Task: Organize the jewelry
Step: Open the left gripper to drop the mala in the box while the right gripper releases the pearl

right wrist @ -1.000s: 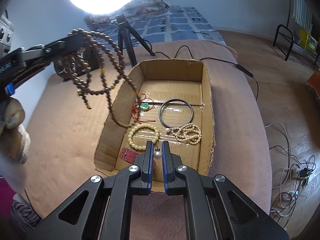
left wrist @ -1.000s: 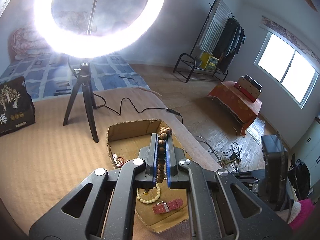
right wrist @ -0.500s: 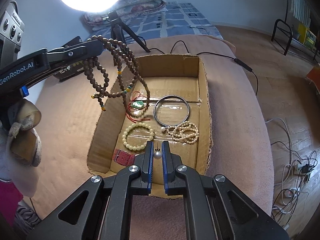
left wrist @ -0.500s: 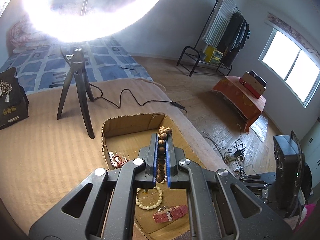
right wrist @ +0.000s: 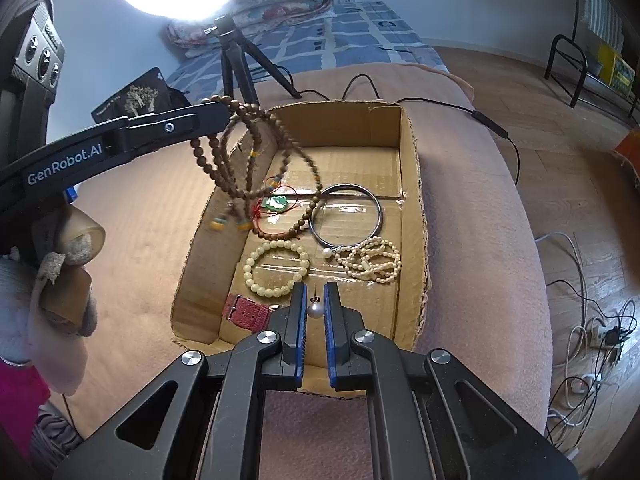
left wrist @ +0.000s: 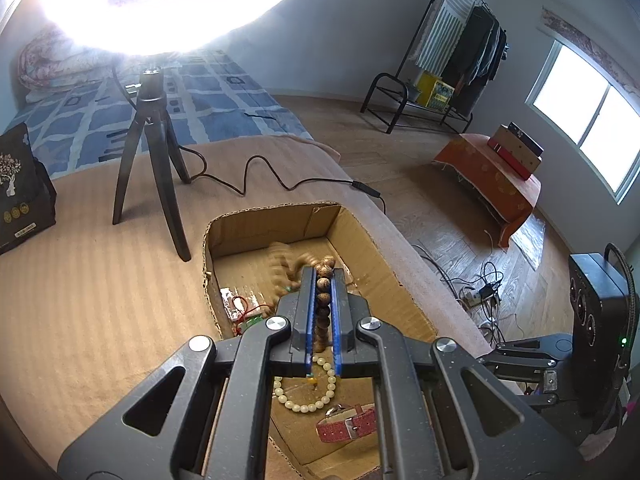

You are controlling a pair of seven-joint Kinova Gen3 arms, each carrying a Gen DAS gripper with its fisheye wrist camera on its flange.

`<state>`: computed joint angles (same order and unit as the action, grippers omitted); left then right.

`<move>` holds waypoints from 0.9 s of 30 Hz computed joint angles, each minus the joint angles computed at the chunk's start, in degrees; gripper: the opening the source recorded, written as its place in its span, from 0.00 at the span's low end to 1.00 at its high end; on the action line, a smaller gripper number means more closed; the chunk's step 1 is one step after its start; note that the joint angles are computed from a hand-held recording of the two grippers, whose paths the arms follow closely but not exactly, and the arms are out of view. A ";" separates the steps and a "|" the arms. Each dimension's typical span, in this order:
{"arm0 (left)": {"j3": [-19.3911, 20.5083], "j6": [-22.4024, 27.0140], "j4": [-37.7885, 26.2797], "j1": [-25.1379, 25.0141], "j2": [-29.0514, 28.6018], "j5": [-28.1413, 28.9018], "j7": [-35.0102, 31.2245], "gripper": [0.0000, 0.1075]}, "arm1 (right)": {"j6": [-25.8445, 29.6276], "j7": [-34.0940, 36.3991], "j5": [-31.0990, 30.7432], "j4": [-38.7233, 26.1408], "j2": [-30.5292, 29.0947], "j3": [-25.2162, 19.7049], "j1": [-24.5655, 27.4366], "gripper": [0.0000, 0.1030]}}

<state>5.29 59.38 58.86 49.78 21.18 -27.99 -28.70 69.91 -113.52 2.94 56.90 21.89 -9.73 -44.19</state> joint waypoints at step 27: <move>0.31 7.98 -2.33 4.25 -1.09 -4.67 0.15 0.33 | -0.02 -6.25 7.19 0.38 -1.85 1.06 -3.92 0.59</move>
